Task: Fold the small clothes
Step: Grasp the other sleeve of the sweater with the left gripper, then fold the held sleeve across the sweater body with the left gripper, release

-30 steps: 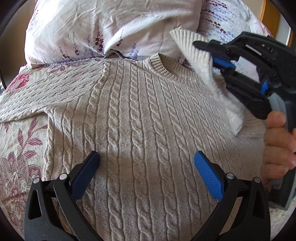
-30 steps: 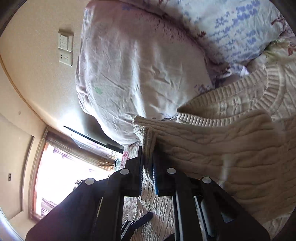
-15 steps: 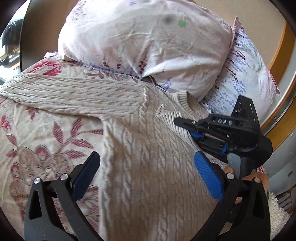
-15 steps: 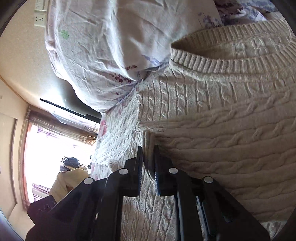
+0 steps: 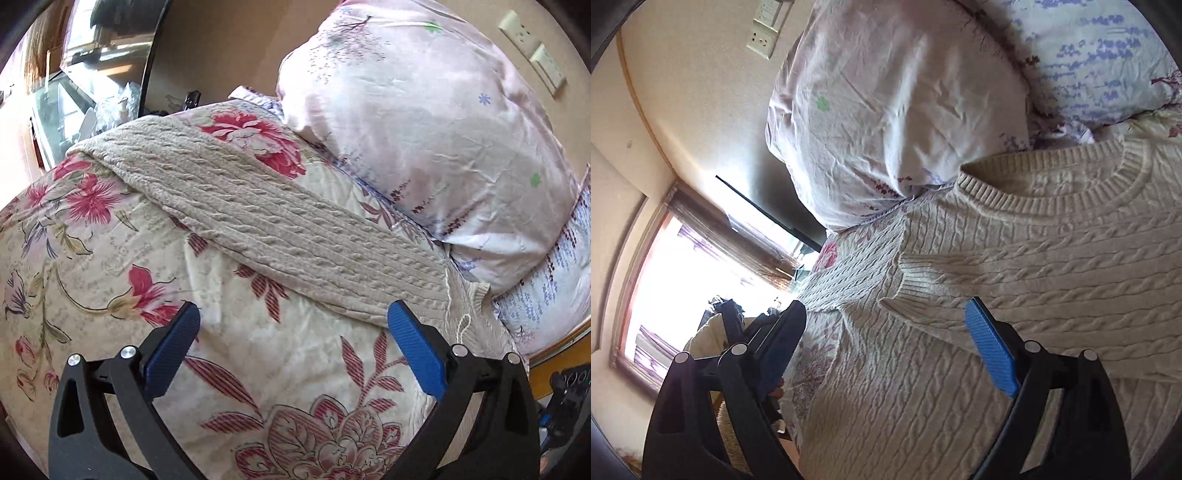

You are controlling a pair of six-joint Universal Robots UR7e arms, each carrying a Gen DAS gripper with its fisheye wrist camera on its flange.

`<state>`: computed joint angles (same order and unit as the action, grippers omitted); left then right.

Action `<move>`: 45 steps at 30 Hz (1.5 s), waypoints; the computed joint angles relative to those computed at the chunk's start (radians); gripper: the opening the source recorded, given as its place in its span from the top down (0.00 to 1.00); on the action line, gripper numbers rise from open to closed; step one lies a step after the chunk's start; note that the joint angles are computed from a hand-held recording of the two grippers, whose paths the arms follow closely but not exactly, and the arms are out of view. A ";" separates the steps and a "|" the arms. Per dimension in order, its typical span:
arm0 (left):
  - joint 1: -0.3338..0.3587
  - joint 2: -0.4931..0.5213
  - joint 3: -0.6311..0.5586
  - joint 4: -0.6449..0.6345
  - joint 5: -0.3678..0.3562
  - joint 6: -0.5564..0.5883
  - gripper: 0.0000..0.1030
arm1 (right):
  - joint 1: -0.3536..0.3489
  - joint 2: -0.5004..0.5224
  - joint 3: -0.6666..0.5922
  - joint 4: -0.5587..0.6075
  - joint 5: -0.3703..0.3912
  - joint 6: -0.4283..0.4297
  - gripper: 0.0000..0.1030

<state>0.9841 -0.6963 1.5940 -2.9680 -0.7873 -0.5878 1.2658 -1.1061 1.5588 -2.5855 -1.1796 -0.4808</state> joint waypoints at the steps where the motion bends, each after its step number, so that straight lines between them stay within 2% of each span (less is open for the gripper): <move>1: 0.010 -0.011 0.005 -0.025 -0.026 -0.022 0.02 | -0.012 -0.004 0.011 -0.029 0.013 -0.004 0.13; 2: 0.018 -0.009 0.008 -0.073 -0.042 -0.028 0.02 | -0.024 -0.007 0.013 -0.032 0.034 -0.005 0.13; 4: 0.040 -0.016 0.002 -0.097 -0.101 -0.082 0.02 | -0.046 -0.002 0.010 -0.020 0.088 -0.004 0.13; 6: 0.061 -0.017 -0.006 -0.124 -0.169 -0.138 0.05 | -0.048 0.007 0.005 -0.007 0.111 -0.013 0.13; 7: 0.073 -0.015 -0.010 -0.143 -0.215 -0.161 0.10 | -0.047 0.007 0.005 -0.005 0.107 -0.023 0.13; 9: 0.105 -0.004 -0.023 -0.157 -0.324 -0.226 0.40 | -0.044 0.000 0.017 -0.006 0.097 -0.043 0.13; 10: 0.110 0.006 -0.027 -0.179 -0.335 -0.252 0.43 | -0.044 0.000 0.018 -0.004 0.094 -0.050 0.13; 12: 0.110 0.018 -0.035 -0.204 -0.306 -0.276 0.51 | -0.045 -0.002 0.018 0.008 0.095 -0.051 0.13; 19: 0.112 0.035 -0.062 -0.254 -0.200 -0.329 0.59 | -0.059 -0.011 0.020 0.015 0.154 -0.046 0.13; 23: 0.095 0.048 -0.118 -0.144 -0.098 -0.318 0.94 | -0.070 -0.021 0.020 0.021 0.189 -0.038 0.13; 25: 0.072 0.067 -0.144 -0.173 -0.081 -0.252 0.93 | -0.075 -0.032 0.031 -0.007 0.201 -0.037 0.13; 27: 0.043 0.092 -0.178 -0.216 -0.100 -0.144 0.94 | -0.079 -0.041 0.046 -0.054 0.211 -0.035 0.13; 29: 0.007 0.129 -0.230 -0.229 -0.135 -0.029 0.94 | -0.083 -0.049 0.060 -0.102 0.222 -0.026 0.13; 32: -0.043 0.201 -0.329 -0.199 -0.230 0.140 0.94 | -0.088 -0.052 0.071 -0.154 0.229 -0.002 0.13; 36: -0.101 0.319 -0.474 -0.054 -0.366 0.336 0.94 | -0.093 -0.053 0.074 -0.203 0.219 0.023 0.13; 40: -0.132 0.447 -0.629 0.228 -0.380 0.425 0.92 | -0.099 -0.054 0.073 -0.242 0.201 0.038 0.13; 41: -0.133 0.470 -0.657 0.296 -0.371 0.416 0.90 | -0.100 -0.053 0.071 -0.243 0.196 0.042 0.13; 43: -0.125 0.490 -0.676 0.386 -0.374 0.386 0.78 | -0.102 -0.051 0.066 -0.241 0.187 0.046 0.13; 45: -0.119 0.471 -0.642 0.401 -0.373 0.357 0.57 | -0.098 -0.049 0.061 -0.234 0.169 0.040 0.13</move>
<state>0.8648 -0.2248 0.9521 -2.5675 -1.1606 -0.2310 1.1680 -1.1555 1.6202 -2.8194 -1.0108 -0.4408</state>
